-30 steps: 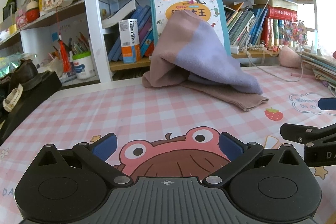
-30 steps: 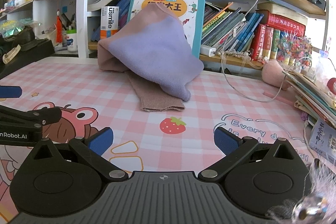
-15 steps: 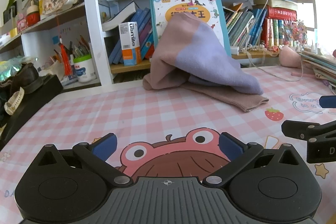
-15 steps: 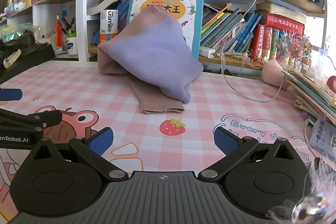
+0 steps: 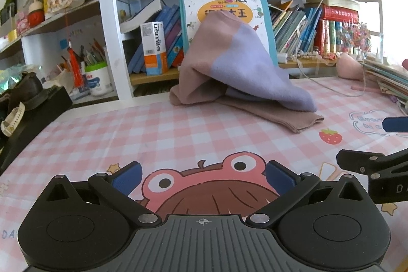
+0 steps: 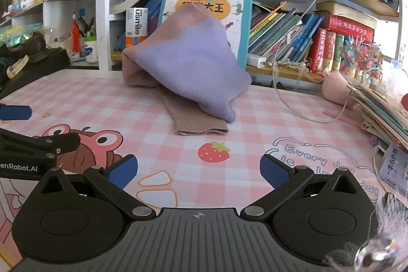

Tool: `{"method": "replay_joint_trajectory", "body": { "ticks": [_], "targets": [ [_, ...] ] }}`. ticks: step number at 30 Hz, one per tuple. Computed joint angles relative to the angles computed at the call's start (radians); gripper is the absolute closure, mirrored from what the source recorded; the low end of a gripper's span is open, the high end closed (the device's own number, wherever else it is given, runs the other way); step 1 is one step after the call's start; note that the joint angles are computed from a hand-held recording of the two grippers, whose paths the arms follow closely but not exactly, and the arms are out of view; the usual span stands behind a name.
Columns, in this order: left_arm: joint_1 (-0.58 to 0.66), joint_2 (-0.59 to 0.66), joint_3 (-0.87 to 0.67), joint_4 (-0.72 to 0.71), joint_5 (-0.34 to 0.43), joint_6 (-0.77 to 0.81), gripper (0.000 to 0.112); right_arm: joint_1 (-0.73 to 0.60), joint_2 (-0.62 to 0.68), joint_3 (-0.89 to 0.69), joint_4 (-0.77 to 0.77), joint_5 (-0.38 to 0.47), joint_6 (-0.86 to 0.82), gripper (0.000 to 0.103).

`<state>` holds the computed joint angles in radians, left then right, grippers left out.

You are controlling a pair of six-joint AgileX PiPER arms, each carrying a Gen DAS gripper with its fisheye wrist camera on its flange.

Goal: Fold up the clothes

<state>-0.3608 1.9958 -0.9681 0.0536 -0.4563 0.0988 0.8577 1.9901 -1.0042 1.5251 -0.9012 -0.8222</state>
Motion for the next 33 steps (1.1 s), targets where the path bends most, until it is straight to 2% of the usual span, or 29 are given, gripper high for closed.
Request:
{"method": "replay_joint_trajectory", "body": {
  "ticks": [9, 15, 20, 24, 30, 33],
  "targets": [
    [-0.018, 0.002, -0.005, -0.073, 0.009, 0.083, 0.009, -0.005, 0.001, -0.006, 0.013, 0.011, -0.01, 0.0],
    [-0.039, -0.001, 0.015, -0.143, -0.029, 0.166, 0.009, 0.004, 0.0, 0.0, 0.001, -0.008, 0.007, 0.0],
    [-0.035, -0.002, 0.015, -0.109, -0.029, 0.149, 0.009, 0.015, 0.0, 0.008, -0.002, -0.04, 0.026, 0.0],
    [-0.021, -0.002, 0.004, -0.012, -0.003, 0.078, 0.009, 0.012, -0.001, 0.008, -0.009, -0.025, 0.02, 0.0],
    [-0.037, -0.004, 0.033, -0.091, -0.06, 0.147, 0.009, -0.008, -0.006, 0.007, -0.018, 0.027, 0.005, 0.0],
    [-0.038, -0.005, 0.035, -0.09, -0.064, 0.148, 0.009, -0.009, -0.012, 0.019, -0.037, 0.032, 0.03, 0.0]
  ]
}}
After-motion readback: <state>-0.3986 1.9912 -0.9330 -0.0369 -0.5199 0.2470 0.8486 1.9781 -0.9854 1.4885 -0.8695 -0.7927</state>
